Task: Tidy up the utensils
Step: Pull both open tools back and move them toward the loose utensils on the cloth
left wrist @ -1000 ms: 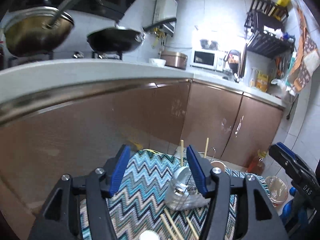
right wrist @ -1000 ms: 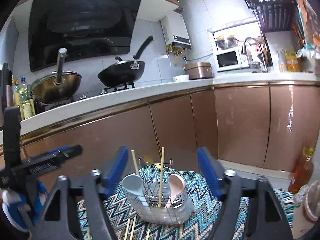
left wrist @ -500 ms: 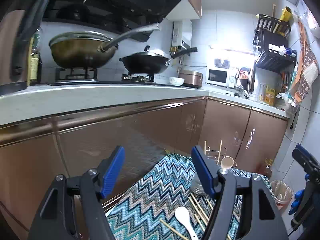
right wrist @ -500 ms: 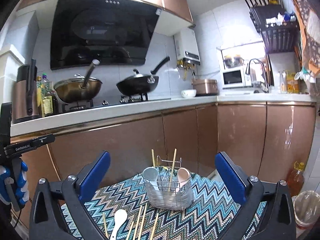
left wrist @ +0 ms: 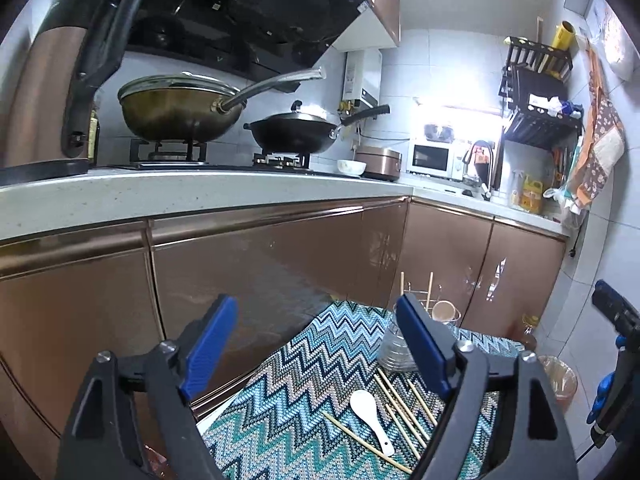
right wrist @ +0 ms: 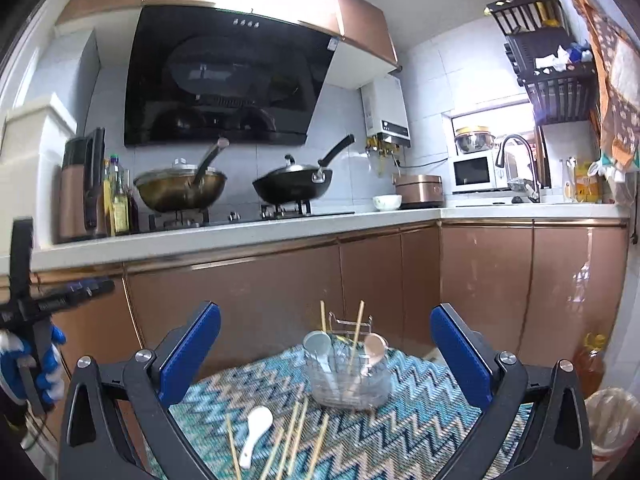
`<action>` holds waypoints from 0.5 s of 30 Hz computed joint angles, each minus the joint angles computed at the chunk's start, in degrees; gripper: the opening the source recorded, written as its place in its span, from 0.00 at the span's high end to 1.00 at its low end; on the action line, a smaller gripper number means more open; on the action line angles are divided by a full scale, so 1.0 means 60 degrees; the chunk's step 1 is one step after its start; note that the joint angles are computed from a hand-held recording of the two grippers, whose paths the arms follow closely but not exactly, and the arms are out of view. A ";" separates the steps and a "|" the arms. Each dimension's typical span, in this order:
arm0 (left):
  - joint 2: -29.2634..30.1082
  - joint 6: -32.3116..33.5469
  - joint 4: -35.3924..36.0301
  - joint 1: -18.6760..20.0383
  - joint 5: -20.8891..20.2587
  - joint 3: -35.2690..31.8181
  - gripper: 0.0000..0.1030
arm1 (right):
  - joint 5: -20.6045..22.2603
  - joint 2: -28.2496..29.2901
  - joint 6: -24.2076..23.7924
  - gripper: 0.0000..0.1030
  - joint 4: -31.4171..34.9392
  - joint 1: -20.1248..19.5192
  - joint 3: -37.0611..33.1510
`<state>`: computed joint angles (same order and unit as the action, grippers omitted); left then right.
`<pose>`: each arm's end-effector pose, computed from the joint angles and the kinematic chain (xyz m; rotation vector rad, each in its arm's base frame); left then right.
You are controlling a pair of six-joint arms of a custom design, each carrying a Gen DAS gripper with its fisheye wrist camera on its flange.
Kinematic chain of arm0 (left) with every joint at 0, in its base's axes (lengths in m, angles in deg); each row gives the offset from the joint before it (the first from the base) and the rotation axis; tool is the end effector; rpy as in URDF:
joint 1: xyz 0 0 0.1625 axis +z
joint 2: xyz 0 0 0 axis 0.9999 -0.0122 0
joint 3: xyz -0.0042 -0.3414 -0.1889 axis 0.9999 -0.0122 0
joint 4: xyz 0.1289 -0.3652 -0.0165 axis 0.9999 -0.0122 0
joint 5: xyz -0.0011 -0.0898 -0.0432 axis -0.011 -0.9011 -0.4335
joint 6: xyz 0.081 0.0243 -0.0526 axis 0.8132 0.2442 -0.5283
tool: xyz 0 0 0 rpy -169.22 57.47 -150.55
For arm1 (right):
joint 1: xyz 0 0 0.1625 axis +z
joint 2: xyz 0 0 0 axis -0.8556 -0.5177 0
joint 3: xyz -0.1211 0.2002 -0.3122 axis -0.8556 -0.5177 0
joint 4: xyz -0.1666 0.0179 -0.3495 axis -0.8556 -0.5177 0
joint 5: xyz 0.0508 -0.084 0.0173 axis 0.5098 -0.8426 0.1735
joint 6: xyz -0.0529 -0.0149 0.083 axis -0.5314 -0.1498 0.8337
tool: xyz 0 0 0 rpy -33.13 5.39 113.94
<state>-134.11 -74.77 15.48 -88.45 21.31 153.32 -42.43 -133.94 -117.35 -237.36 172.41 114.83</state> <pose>-0.2600 -0.2336 0.3049 0.4375 1.9493 -1.5810 0.2669 -0.3226 0.3029 1.0747 -2.1691 1.5512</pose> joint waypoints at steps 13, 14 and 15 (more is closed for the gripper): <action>0.0137 -0.2713 0.2836 -0.1073 -0.0722 -0.0418 0.15 | -0.2097 0.0683 -0.0593 0.00 -0.3690 0.0717 0.0408; 0.0119 -0.2711 0.2830 -0.1086 -0.0732 -0.0409 0.15 | -0.2224 0.0748 -0.0676 0.00 -0.3905 0.0768 0.0371; 0.0120 -0.2756 0.2858 -0.1116 -0.0760 -0.0400 0.15 | -0.2353 0.0774 -0.0756 0.00 -0.4061 0.0805 0.0362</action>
<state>-133.39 -91.31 32.62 -95.15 16.75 150.92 -56.55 -129.29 -121.89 -261.72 177.23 117.00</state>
